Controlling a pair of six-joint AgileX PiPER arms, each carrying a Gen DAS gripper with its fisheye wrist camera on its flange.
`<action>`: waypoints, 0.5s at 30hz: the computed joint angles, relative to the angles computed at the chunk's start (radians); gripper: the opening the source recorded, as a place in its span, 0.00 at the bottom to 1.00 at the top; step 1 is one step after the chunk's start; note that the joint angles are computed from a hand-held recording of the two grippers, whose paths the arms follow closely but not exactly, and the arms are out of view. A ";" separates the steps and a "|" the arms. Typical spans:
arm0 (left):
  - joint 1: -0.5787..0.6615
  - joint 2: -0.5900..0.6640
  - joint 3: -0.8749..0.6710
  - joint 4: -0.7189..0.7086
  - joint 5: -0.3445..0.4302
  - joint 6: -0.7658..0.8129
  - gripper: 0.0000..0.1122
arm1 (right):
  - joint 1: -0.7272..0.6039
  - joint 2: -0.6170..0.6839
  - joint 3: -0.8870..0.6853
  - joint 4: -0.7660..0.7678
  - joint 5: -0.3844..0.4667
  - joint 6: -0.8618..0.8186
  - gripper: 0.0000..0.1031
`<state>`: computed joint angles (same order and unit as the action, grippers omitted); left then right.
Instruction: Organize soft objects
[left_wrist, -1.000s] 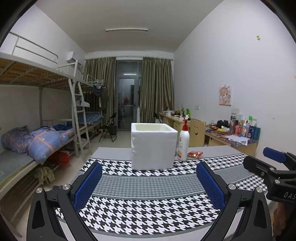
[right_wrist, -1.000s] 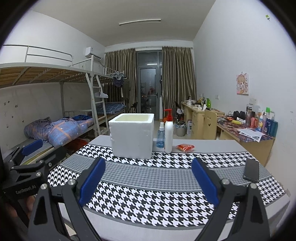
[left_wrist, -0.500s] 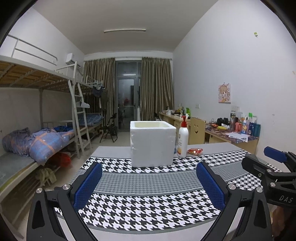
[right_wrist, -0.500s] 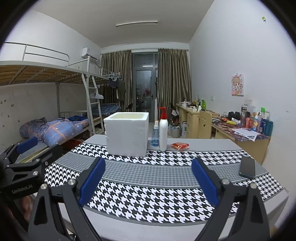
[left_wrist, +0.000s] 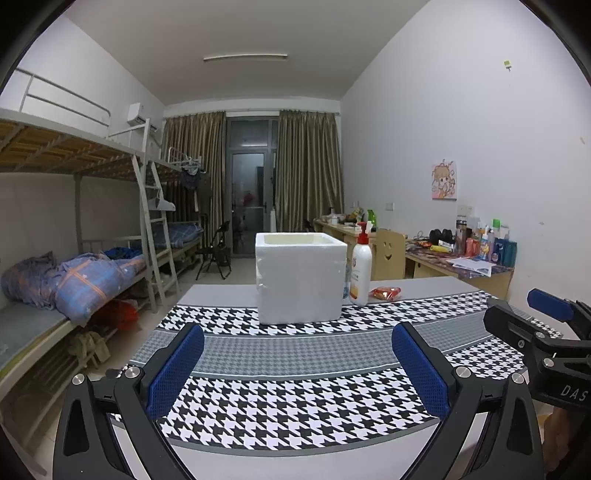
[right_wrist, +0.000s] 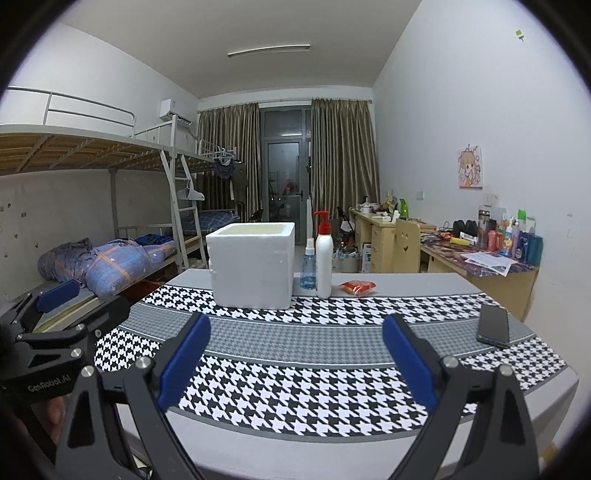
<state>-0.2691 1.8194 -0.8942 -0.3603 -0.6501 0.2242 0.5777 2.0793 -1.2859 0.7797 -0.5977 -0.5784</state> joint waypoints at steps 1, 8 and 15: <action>0.000 0.001 0.002 0.001 -0.001 -0.002 0.91 | 0.002 0.003 -0.002 0.009 0.000 -0.007 0.94; -0.006 -0.004 0.026 -0.004 -0.013 -0.002 0.91 | 0.009 -0.005 0.031 -0.016 -0.020 0.036 0.94; -0.020 -0.009 0.055 -0.011 -0.037 0.005 0.91 | 0.017 -0.012 0.062 -0.027 -0.054 0.062 0.94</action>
<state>-0.2892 1.8103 -0.8391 -0.3709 -0.6875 0.2287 0.5952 2.0676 -1.2243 0.7531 -0.6517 -0.5166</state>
